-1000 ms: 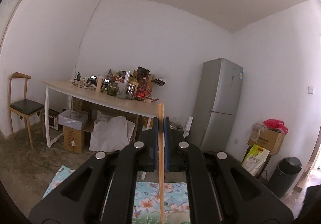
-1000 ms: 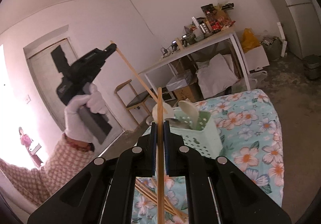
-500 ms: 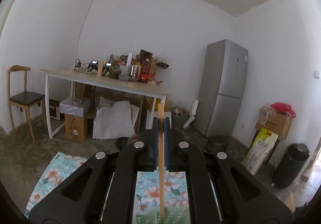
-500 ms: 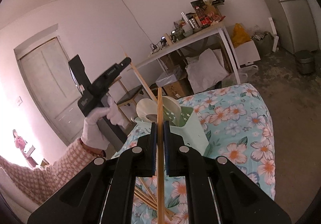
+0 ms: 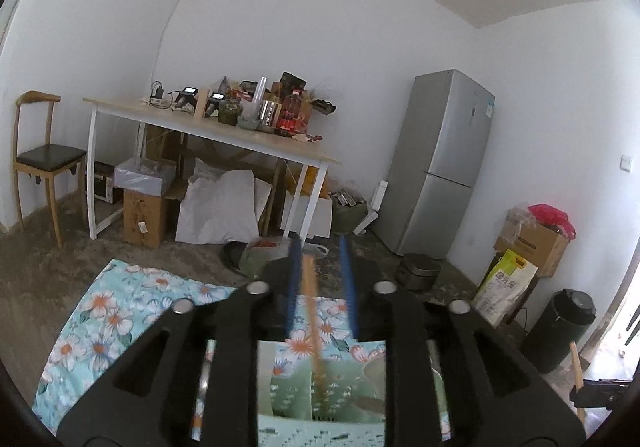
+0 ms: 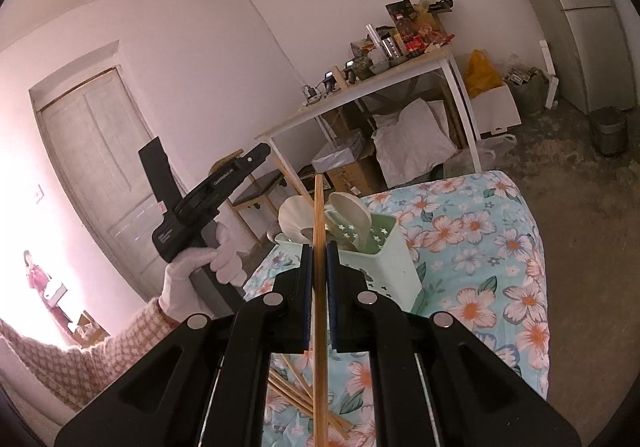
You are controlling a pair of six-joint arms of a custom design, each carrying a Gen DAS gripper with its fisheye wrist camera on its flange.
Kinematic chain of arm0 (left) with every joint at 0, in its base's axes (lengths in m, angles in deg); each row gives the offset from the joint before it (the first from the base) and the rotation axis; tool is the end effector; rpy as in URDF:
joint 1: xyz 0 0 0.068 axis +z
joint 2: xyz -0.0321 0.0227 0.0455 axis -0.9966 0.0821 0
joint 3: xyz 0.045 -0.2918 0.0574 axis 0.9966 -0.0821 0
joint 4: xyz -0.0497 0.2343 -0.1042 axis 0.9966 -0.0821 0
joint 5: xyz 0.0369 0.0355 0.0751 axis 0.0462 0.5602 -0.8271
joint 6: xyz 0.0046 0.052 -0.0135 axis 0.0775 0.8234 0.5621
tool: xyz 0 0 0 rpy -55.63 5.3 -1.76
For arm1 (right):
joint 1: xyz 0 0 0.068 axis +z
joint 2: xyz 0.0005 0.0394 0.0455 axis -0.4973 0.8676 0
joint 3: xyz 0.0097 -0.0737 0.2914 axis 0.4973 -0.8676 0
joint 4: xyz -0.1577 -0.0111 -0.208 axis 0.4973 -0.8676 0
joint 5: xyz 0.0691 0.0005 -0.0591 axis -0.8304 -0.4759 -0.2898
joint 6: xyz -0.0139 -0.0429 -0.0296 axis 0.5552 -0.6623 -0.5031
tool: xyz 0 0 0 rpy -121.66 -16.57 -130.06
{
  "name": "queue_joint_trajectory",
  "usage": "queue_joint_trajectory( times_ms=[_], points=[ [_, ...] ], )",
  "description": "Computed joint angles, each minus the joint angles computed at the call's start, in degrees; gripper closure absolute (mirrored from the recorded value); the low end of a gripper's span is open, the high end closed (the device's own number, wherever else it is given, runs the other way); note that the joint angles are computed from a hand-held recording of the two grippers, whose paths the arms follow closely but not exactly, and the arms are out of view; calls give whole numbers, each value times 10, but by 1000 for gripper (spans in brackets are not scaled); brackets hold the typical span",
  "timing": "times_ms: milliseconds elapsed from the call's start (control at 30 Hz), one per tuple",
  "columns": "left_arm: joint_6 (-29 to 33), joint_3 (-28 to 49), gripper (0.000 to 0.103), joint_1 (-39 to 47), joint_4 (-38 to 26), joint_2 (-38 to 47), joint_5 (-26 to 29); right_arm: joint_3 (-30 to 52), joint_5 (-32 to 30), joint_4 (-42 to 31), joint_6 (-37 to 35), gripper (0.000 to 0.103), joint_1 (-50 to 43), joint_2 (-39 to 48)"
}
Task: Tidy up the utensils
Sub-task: 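Drop the chopstick into the holder by opening the left tool, then lower the chopstick in the right tool into the mint holder and open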
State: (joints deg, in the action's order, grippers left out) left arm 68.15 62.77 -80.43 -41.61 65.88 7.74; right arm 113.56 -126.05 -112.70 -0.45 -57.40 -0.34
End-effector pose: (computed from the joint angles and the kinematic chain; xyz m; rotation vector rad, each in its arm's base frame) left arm 0.2853 0.0191 0.2626 -0.2110 1.7472 -0.2661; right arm 0.2501 -0.0935 0.2756 -0.4295 2.0294 0.9752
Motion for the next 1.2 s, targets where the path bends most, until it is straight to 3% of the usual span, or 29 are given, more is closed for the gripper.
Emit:
queue_joint_trajectory(
  times_ms=[300, 500, 733, 867, 1067, 1200],
  points=[
    [-12, -71, 59, 31, -67, -131, 12, 11, -5, 46, 62, 96, 41, -30],
    [20, -129, 39, 59, -153, -244, 19, 8, 8, 222, 230, 96, 116, -50],
    [83, -181, 19, 99, -254, -354, 4, 26, 108, 477, 454, 96, 233, -6],
    [113, -198, 16, 163, -291, -398, 36, 52, 182, 584, 537, 96, 284, 41],
    [145, -202, 16, 266, -288, -375, 112, 80, 290, 677, 584, 96, 332, 96],
    [153, -211, 16, 302, -274, -364, 138, 102, 341, 680, 589, 96, 354, 128]
  ],
)
